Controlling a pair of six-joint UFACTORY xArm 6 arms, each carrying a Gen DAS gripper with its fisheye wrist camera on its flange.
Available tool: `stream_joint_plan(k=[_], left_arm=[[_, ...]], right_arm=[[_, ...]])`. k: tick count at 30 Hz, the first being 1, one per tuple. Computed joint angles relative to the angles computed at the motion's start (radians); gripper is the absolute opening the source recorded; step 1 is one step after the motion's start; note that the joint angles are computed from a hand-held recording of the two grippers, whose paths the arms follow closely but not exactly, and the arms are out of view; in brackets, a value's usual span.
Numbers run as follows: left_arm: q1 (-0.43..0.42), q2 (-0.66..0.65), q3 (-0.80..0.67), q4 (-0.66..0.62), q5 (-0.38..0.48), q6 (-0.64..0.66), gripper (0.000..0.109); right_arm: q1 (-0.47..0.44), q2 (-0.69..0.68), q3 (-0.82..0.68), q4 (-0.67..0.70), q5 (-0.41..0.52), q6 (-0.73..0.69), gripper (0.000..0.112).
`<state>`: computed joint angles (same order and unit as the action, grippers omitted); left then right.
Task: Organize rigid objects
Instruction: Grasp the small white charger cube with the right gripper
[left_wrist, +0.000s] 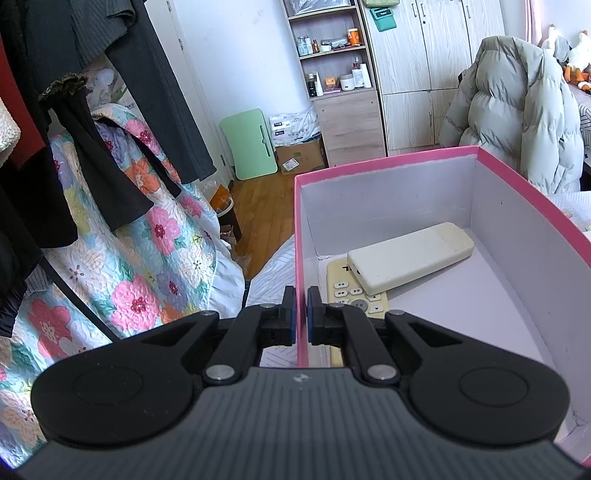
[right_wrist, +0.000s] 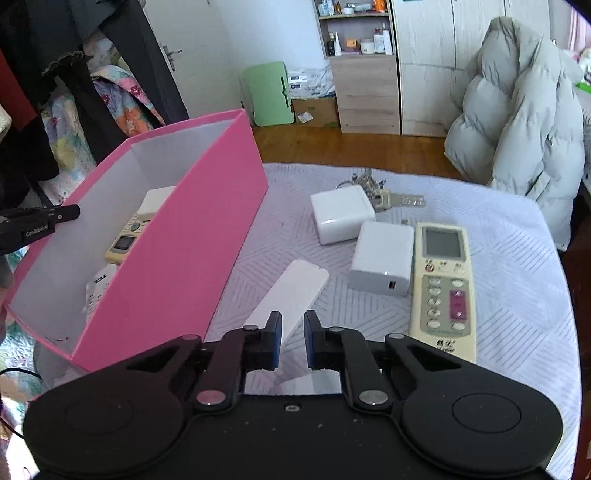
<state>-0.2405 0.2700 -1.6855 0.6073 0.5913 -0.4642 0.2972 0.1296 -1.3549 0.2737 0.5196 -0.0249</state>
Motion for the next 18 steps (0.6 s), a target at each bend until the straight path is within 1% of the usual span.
stream_joint_plan(k=[2, 3, 5, 7, 10, 12, 14, 18], left_arm=[[-0.001, -0.001, 0.002, 0.003, -0.001, -0.004, 0.005], [-0.001, 0.0, 0.001, 0.001, -0.002, -0.003, 0.005], [-0.001, -0.001, 0.002, 0.004, -0.003, -0.005, 0.005], [0.0, 0.0, 0.001, 0.001, -0.004, -0.003, 0.005], [0.0, 0.001, 0.0, 0.003, -0.003, -0.004, 0.005], [0.0, 0.001, 0.0, 0.002, -0.004, -0.003, 0.005], [0.0, 0.001, 0.0, 0.003, -0.004, -0.004, 0.005], [0.0, 0.001, 0.0, 0.001, -0.005, -0.01, 0.005]], right_arm=[[0.004, -0.004, 0.006, -0.064, 0.003, 0.06, 0.021], [0.006, -0.005, 0.009, -0.108, -0.001, 0.096, 0.033], [0.009, -0.006, 0.015, -0.155, -0.002, 0.126, 0.042], [0.01, -0.004, 0.013, -0.159, 0.016, 0.14, 0.044], [0.016, -0.017, 0.032, -0.221, 0.03, 0.174, 0.051], [0.021, -0.036, 0.055, -0.245, 0.042, 0.144, 0.058], [0.024, -0.05, 0.074, -0.266, 0.05, 0.119, 0.061], [0.021, -0.051, 0.083, -0.286, 0.088, 0.112, 0.062]])
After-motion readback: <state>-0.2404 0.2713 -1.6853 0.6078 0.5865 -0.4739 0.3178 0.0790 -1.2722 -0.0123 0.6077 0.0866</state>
